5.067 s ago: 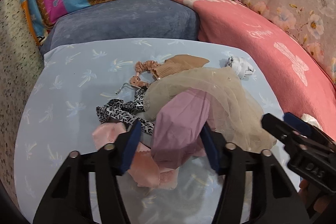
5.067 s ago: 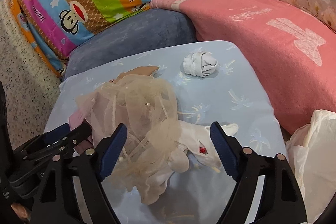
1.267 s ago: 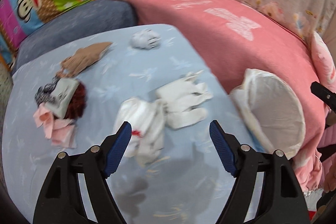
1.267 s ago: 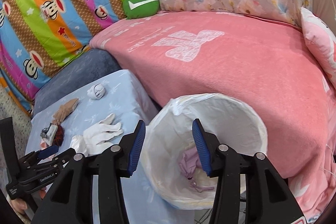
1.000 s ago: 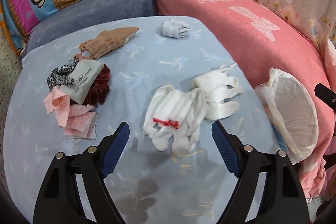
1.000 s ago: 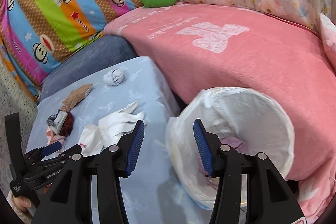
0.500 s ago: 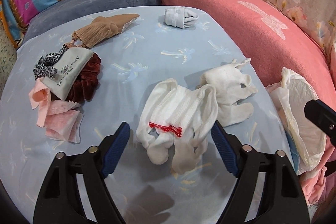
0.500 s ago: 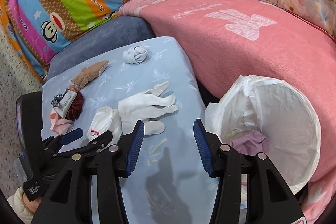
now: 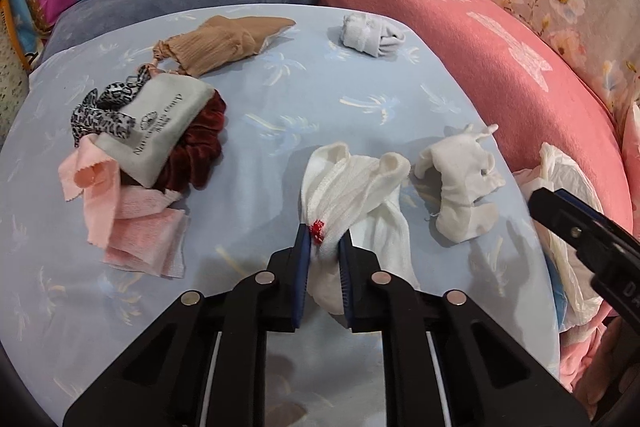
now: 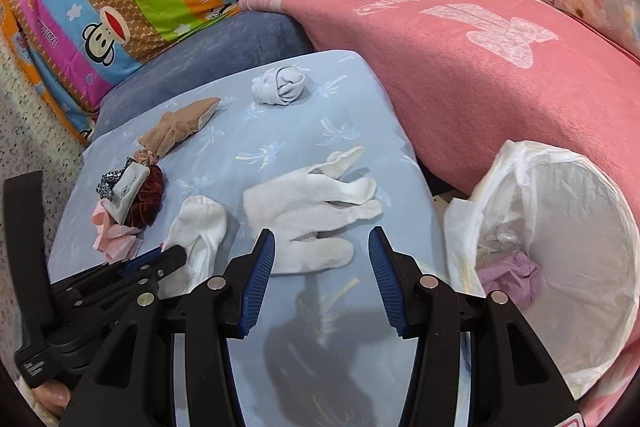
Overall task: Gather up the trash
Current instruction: 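Grasp the white gloves with the right tool while the left tool holds the sock, then carry the sock and gloves over the bin and open both tools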
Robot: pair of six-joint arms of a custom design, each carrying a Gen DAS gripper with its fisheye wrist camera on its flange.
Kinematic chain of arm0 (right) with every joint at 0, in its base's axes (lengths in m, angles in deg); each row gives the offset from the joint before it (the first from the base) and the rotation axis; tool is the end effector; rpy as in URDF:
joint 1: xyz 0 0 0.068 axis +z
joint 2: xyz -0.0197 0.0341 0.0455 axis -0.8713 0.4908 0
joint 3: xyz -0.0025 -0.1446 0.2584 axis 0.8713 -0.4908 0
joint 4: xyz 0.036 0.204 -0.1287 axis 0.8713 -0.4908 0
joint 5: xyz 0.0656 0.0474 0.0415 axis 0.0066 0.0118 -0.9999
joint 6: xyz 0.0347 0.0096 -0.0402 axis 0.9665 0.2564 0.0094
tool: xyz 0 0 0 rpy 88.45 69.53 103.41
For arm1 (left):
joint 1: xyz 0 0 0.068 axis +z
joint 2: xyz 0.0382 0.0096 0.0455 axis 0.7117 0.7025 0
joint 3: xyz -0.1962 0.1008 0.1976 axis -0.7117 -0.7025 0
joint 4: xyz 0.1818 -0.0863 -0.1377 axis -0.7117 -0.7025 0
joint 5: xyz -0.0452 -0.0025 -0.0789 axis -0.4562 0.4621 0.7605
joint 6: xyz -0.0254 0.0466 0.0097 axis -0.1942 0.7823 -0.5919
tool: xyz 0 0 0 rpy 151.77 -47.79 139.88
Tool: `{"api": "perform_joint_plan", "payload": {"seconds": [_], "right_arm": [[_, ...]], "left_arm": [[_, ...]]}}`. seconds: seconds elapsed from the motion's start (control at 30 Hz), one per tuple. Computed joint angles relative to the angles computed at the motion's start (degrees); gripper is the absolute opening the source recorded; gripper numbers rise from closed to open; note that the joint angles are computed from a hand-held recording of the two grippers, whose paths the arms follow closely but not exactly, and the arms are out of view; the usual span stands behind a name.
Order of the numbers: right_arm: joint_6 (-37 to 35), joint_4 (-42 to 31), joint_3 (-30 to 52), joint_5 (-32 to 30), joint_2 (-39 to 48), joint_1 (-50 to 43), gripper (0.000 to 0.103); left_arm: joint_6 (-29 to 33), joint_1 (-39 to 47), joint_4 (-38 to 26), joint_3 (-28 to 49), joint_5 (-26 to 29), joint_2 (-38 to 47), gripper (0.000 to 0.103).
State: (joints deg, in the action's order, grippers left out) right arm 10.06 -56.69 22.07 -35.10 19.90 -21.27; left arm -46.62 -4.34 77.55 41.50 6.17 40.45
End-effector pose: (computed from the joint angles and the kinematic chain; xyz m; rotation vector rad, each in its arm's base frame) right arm 0.1999 0.1552 0.1906 -0.1285 2.5035 0.2745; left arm 0.1590 -0.1705 0.1713 -0.1237 2.5672 -0.2487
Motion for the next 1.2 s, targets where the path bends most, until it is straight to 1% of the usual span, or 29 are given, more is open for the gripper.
{"api": "perform_joint_plan", "payload": {"seconds": [0.3, 0.47, 0.53, 0.57, 0.6, 0.63, 0.67, 0.7, 0.73, 0.83, 0.97, 1.2], "right_arm": [[0.36, 3.36, 5.30, -2.10, 11.30, 0.44, 0.048], [0.71, 4.38, 6.53, -3.06, 14.99, 1.21, 0.048], [1.03, 4.47, 6.81, -2.78, 15.84, 1.44, 0.045], [1.18, 4.54, 6.85, -3.03, 16.00, 1.37, 0.038], [1.10, 4.62, 6.75, -3.60, 16.00, 1.18, 0.028], [1.01, 4.49, 6.71, -3.86, 15.95, 1.07, 0.022], [0.90, 4.28, 6.69, -3.78, 15.86, 1.14, 0.011], [0.69, 4.07, 6.66, -4.05, 15.69, 1.18, 0.004], [0.69, 3.86, 6.54, -3.82, 15.30, 1.40, 0.002], [0.54, 3.21, 5.51, -2.08, 12.96, 2.40, 0.002], [1.23, 2.33, 3.21, -1.33, 7.17, 2.86, 0.002], [1.28, -3.37, 1.37, 2.10, -4.66, 3.04, 0.002]], "left_arm": [[0.95, 1.63, -1.02, 0.37, 0.77, -0.26, 0.014], [1.29, 2.12, -0.83, -0.04, 1.38, -0.35, 0.014], [1.32, 2.01, -1.06, -0.09, 1.28, -0.51, 0.014], [1.16, 1.79, -1.28, 0.02, 1.11, -0.52, 0.014], [1.10, 1.58, -1.39, 0.22, 1.04, -0.41, 0.014], [1.05, 1.34, -1.50, 0.26, 0.94, -0.46, 0.014], [0.89, 0.98, -1.71, 0.49, 0.78, -0.37, 0.014], [0.73, 0.54, -1.85, 0.67, 0.69, -0.30, 0.014], [0.55, 0.12, -1.95, 0.87, 0.58, -0.20, 0.014], [-0.10, -1.17, -2.77, 1.70, 0.20, -0.11, 0.014], [-0.60, -2.93, -4.68, 3.26, -0.88, -0.79, 0.014], [-1.83, -6.99, -8.48, 7.45, -3.76, -1.99, 0.014]]}}
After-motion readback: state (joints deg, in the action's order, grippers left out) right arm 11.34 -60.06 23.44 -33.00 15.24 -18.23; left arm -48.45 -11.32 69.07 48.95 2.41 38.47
